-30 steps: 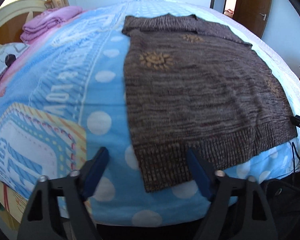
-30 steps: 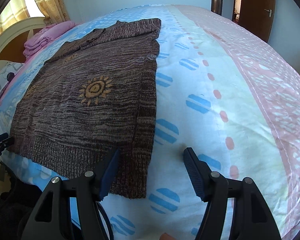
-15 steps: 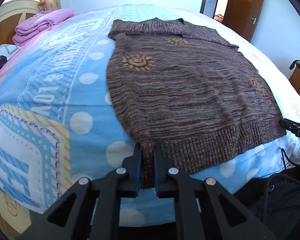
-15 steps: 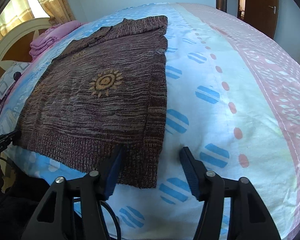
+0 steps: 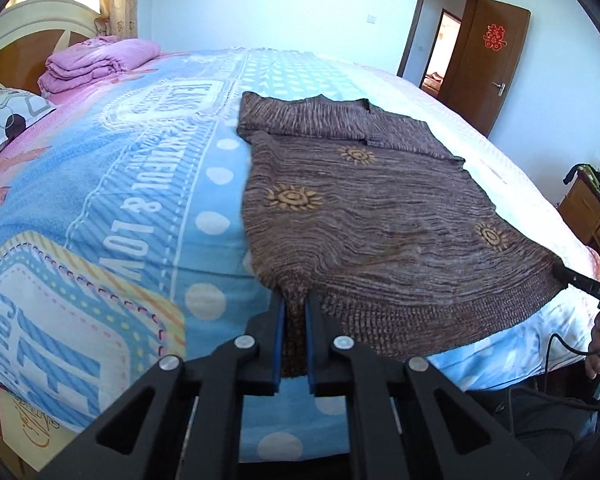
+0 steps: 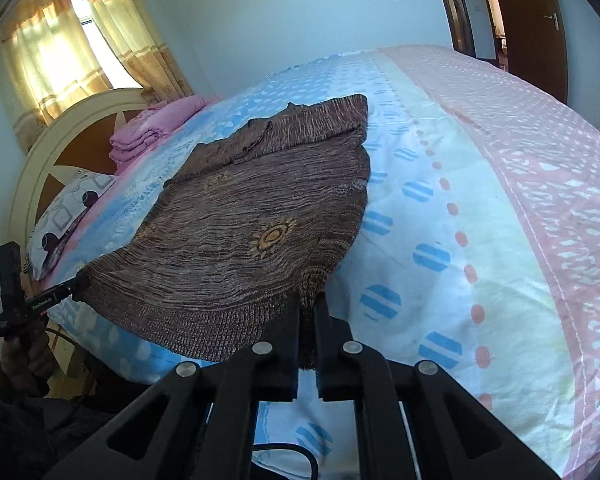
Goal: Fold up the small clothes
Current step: 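Lift the hem with both tools and fold it over toward the collar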
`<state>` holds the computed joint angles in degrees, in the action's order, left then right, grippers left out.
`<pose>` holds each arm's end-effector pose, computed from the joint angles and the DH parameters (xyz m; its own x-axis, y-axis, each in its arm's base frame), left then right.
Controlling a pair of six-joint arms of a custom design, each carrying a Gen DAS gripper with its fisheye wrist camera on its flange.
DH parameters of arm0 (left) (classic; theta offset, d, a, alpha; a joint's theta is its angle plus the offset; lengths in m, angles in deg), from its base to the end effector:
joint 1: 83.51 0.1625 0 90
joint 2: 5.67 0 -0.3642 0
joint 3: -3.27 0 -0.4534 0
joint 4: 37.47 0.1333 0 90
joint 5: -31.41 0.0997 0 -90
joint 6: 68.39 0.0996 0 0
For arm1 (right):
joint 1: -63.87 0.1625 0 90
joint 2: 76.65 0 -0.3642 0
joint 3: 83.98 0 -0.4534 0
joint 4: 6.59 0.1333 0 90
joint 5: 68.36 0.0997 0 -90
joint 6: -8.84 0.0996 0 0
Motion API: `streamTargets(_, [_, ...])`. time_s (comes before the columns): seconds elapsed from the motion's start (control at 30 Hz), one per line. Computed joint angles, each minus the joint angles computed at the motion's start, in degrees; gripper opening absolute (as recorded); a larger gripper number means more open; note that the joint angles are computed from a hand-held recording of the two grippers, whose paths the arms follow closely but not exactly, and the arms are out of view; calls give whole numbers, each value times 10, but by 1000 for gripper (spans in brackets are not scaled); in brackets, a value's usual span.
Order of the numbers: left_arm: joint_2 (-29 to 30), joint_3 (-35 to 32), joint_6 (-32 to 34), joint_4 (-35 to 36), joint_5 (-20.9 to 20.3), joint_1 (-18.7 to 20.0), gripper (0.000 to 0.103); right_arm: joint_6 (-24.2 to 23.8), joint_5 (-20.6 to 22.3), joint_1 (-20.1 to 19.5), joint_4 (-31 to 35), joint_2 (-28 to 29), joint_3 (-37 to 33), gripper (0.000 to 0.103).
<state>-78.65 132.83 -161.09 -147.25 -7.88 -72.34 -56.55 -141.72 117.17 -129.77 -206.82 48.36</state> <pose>-0.3501 -0.2836 0.0221 -0.8003 -0.1884 -0.5692 0.2948 0.7030 -0.6473 -0.0811 -0.3795 0.3932 -0.8223 -0.4356 0.3662 -0.5653 0.6992 -0.4377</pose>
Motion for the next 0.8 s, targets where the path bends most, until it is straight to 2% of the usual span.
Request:
streamTargets(0.07, [-1,1,7,-11,1,-1,10,5,10,-3,14,2,-6,5])
streamTargets(0.17, [-8,4,19,-33,11,-5,10,3,48,-11,45,-13,-12,5])
streamTargets(0.33, [-21,0,48,-49,34,-5,10,22,79,-1,29,-12,-24,5])
streamTargets(0.8, [-26,-19,98,-82,108,49,9,109,40,114,-107,104,-81,5])
